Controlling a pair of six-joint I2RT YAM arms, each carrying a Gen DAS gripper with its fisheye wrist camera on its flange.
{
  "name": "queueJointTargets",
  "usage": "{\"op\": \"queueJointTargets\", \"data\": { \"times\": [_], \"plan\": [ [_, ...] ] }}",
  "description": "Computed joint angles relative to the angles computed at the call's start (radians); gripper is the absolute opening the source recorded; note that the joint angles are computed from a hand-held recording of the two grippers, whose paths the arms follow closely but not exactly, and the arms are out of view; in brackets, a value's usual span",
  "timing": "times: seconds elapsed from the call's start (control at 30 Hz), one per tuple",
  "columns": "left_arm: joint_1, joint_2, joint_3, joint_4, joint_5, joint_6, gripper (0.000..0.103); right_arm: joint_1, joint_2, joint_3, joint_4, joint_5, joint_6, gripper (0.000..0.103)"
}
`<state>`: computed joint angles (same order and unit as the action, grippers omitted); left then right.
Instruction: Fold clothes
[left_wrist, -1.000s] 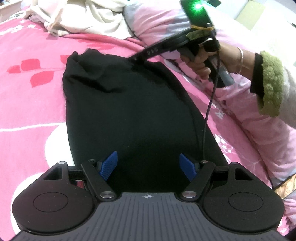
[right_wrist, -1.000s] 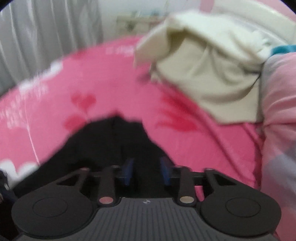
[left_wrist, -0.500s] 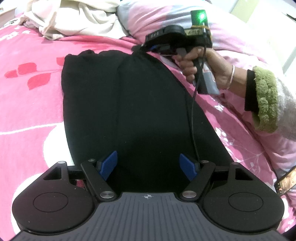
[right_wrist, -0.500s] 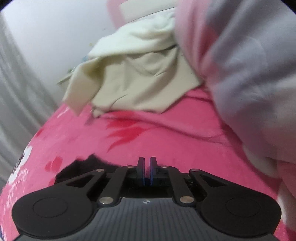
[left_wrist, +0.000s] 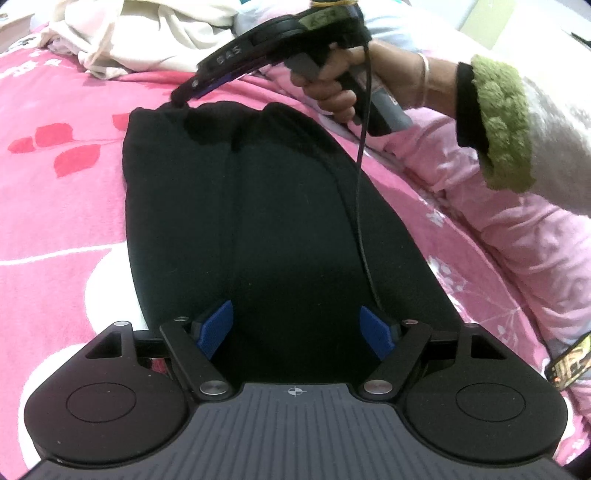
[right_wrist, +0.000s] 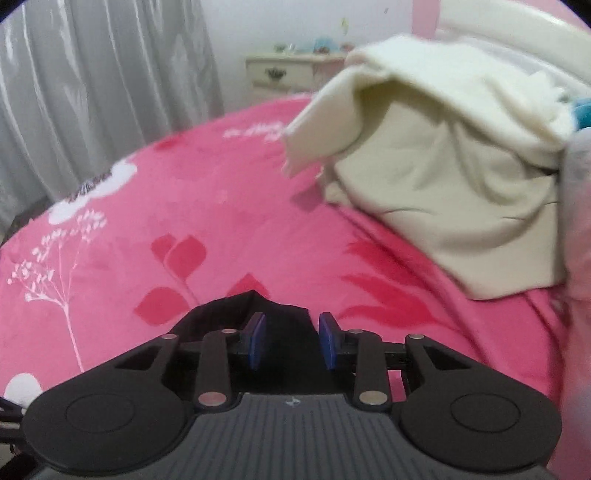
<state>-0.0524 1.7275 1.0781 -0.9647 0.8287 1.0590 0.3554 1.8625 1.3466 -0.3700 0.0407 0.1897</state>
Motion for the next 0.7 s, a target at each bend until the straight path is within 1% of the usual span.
{"op": "queueJointTargets", "data": {
  "times": [0.07, 0.13, 0.2, 0.3, 0.43, 0.57, 0.67, 0.7],
  "plan": [
    [0.002, 0.006, 0.004, -0.003, 0.007, -0.010, 0.077, 0.008, 0.044, 0.069, -0.067, -0.028, -0.059, 0.034],
    [0.002, 0.008, 0.008, -0.011, 0.008, -0.007, 0.077, 0.021, 0.076, 0.123, -0.126, -0.042, -0.118, 0.038],
    [0.000, 0.012, 0.015, -0.017, 0.007, -0.003, 0.077, 0.030, 0.098, 0.163, -0.185, -0.042, -0.159, 0.042],
    [0.000, 0.016, 0.020, -0.024, 0.009, -0.002, 0.078, 0.040, 0.131, 0.224, -0.273, -0.044, -0.215, 0.045],
    [0.005, 0.016, 0.016, -0.026, 0.011, 0.010, 0.078, 0.029, 0.154, 0.283, -0.337, -0.073, -0.252, 0.048],
    [0.001, 0.025, 0.023, -0.028, 0.011, 0.009, 0.079, 0.006, 0.157, 0.322, -0.371, -0.118, -0.265, 0.051],
    [0.000, 0.030, 0.028, -0.031, 0.011, 0.010, 0.079, -0.005, 0.193, 0.371, -0.432, -0.153, -0.262, 0.051],
    [0.000, 0.032, 0.029, -0.030, 0.011, 0.008, 0.079, 0.000, 0.206, 0.380, -0.450, -0.152, -0.270, 0.048]
  ]
}}
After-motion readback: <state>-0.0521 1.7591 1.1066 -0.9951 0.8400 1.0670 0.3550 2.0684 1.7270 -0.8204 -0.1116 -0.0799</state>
